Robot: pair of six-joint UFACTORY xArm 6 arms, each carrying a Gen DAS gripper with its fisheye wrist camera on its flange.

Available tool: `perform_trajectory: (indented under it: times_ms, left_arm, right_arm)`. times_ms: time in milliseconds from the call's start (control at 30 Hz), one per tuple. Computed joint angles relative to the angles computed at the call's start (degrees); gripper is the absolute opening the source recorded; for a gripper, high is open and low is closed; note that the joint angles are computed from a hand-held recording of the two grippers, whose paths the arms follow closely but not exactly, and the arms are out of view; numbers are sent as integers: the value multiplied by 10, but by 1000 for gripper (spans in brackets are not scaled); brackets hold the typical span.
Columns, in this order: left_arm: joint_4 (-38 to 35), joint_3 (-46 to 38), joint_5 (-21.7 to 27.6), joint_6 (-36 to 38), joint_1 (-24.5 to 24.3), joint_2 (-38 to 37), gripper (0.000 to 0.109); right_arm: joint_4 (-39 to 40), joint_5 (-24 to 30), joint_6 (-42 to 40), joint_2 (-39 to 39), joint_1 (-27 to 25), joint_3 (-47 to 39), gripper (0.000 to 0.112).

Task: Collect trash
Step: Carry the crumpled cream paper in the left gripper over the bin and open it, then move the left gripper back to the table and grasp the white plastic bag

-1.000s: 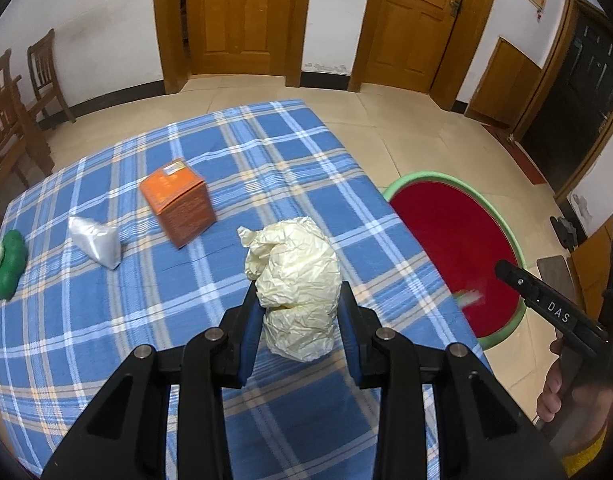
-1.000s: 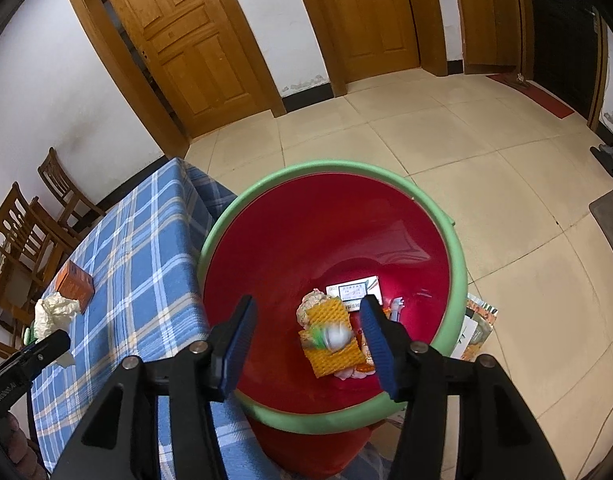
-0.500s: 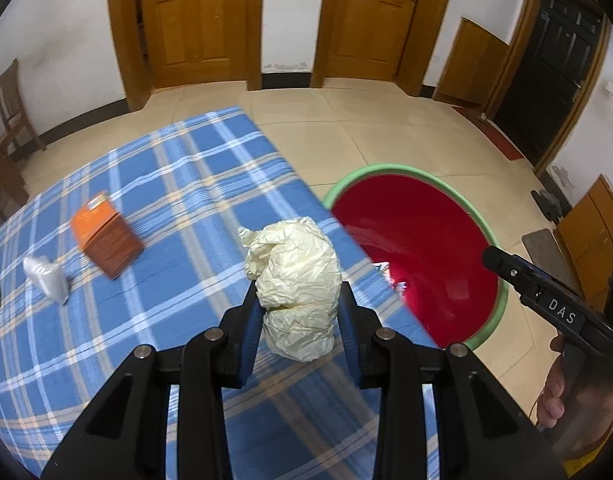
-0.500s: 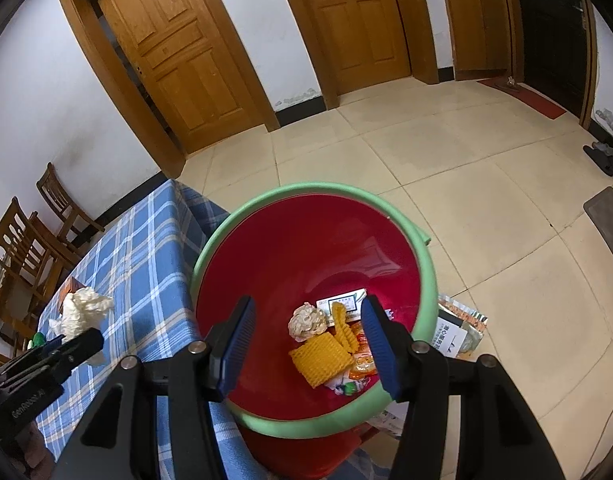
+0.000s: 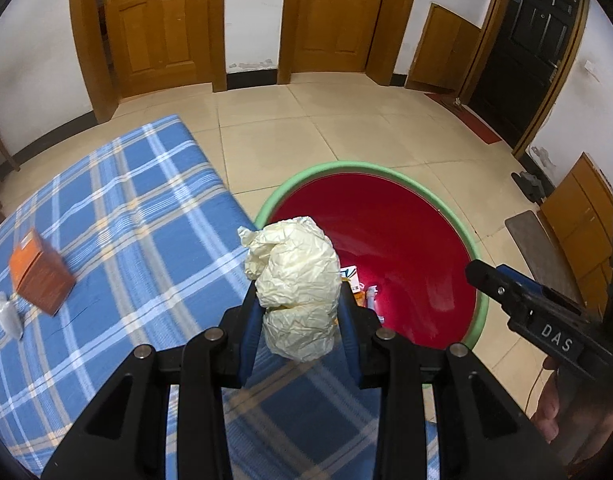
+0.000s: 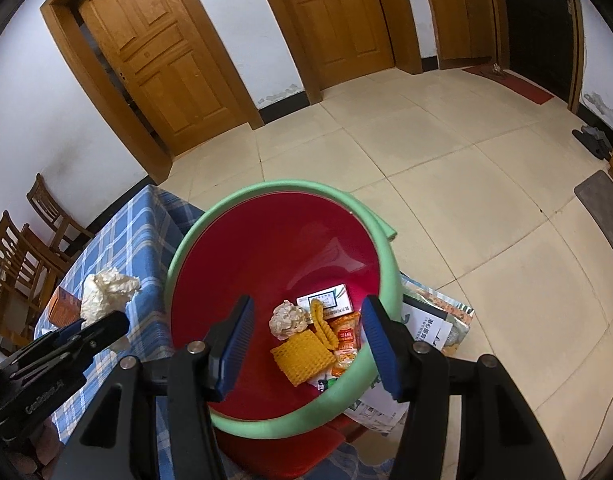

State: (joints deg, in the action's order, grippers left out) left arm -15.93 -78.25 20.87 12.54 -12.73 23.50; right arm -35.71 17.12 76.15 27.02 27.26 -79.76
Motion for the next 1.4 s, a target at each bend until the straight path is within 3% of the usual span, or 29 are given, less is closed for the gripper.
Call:
perform_trajectory:
  times_ms: [267, 433, 633, 1400]
  left_arm:
    - [0, -40, 12, 7, -9, 35, 36]
    - [-1, -53, 18, 8, -12, 46, 46]
    - [-4, -55, 20, 8, -14, 47, 46]
    - [26, 5, -11, -46, 17, -7, 47]
  right_arm:
    - [9, -14, 2, 2, -12, 12, 59]
    - [14, -18, 2, 2, -15, 17, 59]
    - [24, -22, -6, 2, -17, 20, 59]
    - [8, -27, -2, -13, -2, 16, 59]
